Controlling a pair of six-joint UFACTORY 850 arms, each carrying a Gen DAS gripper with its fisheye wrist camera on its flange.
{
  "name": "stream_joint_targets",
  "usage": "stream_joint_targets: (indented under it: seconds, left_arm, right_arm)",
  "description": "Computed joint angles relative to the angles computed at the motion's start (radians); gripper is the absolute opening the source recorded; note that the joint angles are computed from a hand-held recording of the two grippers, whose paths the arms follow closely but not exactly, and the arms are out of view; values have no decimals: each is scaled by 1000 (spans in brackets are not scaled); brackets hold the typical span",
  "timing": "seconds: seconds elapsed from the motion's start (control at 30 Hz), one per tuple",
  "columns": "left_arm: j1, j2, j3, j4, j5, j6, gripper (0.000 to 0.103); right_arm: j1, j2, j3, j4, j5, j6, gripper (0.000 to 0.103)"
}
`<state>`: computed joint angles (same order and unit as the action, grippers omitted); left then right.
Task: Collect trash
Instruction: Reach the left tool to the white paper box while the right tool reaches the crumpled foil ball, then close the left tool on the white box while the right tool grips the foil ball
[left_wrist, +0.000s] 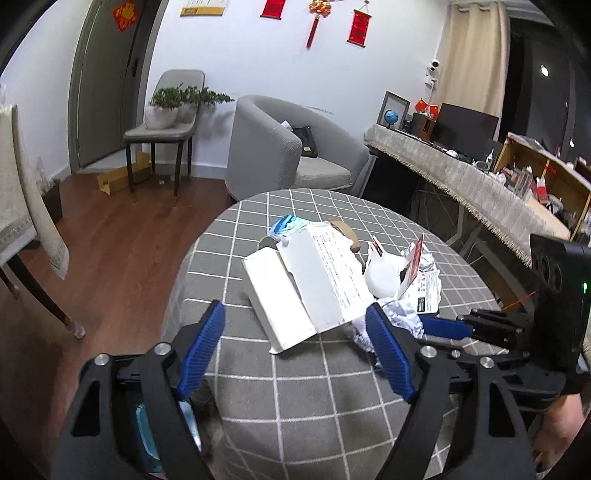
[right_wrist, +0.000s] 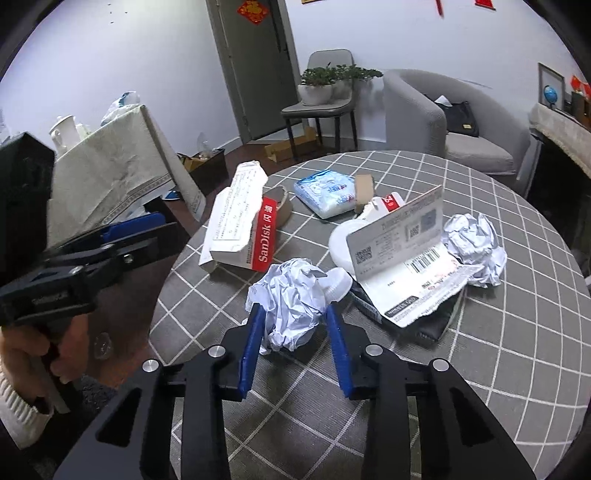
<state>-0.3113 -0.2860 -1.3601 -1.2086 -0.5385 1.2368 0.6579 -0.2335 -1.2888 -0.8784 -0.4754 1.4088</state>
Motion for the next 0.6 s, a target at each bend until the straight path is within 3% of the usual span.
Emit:
stream_joint_targets:
  seconds: [0.2,0.47,0.6]
  left_arm:
    - [-6,-46,-59,46,-24,-87,90]
    - [-8,-122,-153,112,-99,-219,90]
    - [-3,-165,-202,129,-151,-275,80]
  right_arm:
    - [-14,-4,-11,36,24,-70,34]
    - [-25,-19,-31,117,41,-187,34]
    - [-34,-22,-38,148,48,-230,34]
